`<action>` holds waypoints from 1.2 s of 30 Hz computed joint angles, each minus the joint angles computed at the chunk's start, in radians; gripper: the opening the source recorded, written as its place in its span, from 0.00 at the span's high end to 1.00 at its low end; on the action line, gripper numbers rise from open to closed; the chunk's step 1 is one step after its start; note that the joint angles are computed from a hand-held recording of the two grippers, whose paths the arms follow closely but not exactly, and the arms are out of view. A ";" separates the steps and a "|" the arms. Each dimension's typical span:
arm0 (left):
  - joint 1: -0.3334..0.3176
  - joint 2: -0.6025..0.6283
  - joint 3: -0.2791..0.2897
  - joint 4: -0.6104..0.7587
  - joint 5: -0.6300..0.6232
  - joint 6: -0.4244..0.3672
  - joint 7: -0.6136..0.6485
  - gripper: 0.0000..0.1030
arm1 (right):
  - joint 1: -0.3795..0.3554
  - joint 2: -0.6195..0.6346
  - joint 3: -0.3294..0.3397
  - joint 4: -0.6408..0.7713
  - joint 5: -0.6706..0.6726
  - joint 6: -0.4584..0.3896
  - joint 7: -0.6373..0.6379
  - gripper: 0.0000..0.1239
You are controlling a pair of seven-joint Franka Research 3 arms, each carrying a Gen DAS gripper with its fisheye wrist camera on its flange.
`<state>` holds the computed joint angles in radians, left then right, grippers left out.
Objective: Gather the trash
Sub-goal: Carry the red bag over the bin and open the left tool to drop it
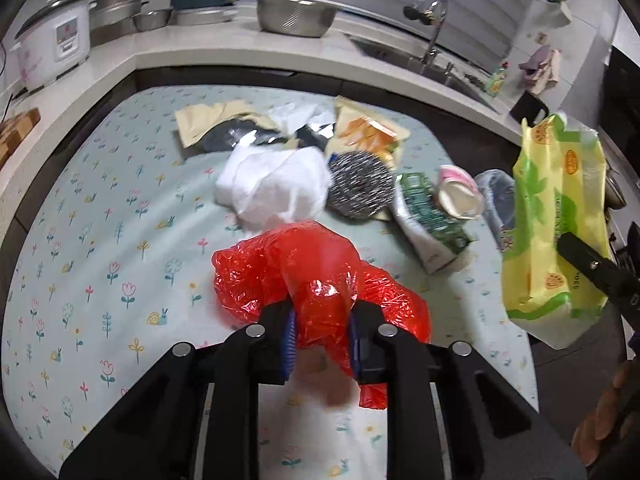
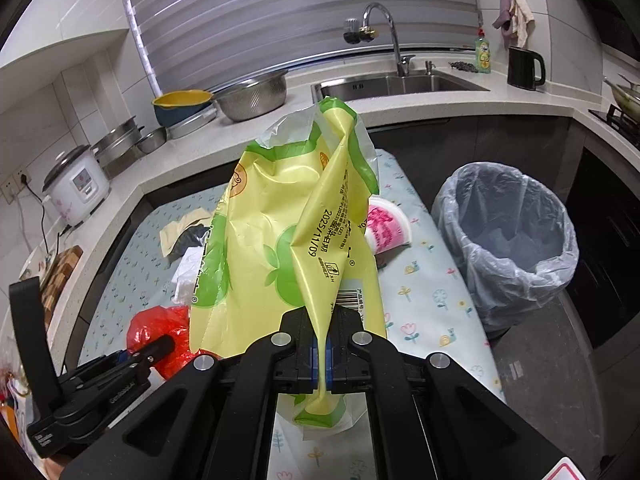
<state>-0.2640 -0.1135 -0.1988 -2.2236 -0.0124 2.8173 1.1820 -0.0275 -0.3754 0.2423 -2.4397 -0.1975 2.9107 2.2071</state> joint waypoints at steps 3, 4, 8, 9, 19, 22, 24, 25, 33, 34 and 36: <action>-0.019 -0.008 -0.005 0.019 -0.018 0.017 0.031 0.81 | -0.020 -0.040 -0.002 -0.020 -0.008 -0.004 0.006 0.98; -0.027 -0.006 -0.008 0.030 -0.022 0.021 0.042 0.81 | -0.027 -0.053 -0.002 -0.026 -0.009 -0.005 0.007 0.98; -0.053 0.011 -0.025 0.081 -0.027 0.033 0.069 0.81 | -0.064 -0.108 -0.001 -0.050 -0.012 -0.010 0.002 0.98; -0.059 0.018 -0.029 0.096 -0.028 0.037 0.078 0.81 | -0.077 -0.122 0.002 -0.054 -0.013 -0.012 0.001 0.98; -0.095 0.112 -0.081 0.260 0.043 0.051 0.072 0.81 | -0.207 -0.228 0.006 -0.080 -0.022 -0.031 -0.020 0.98; -0.103 0.146 -0.096 0.311 0.051 0.048 0.088 0.81 | -0.244 -0.243 0.007 -0.082 -0.028 -0.037 -0.027 0.98; -0.110 0.174 -0.105 0.349 0.058 0.047 0.101 0.81 | -0.263 -0.249 0.002 -0.083 -0.029 -0.039 -0.032 0.98; -0.112 0.185 -0.109 0.366 0.064 0.047 0.106 0.81 | -0.274 -0.252 0.001 -0.084 -0.031 -0.040 -0.035 0.98; -0.131 0.309 -0.145 0.542 0.061 0.003 0.161 0.81 | -0.334 -0.259 -0.006 -0.097 -0.032 -0.035 -0.039 0.98; -0.135 0.326 -0.149 0.566 0.063 -0.001 0.167 0.81 | -0.342 -0.258 -0.005 -0.098 -0.034 -0.034 -0.039 0.98; -0.145 0.367 -0.155 0.621 0.069 -0.013 0.172 0.81 | -0.356 -0.254 -0.006 -0.099 -0.036 -0.031 -0.038 0.98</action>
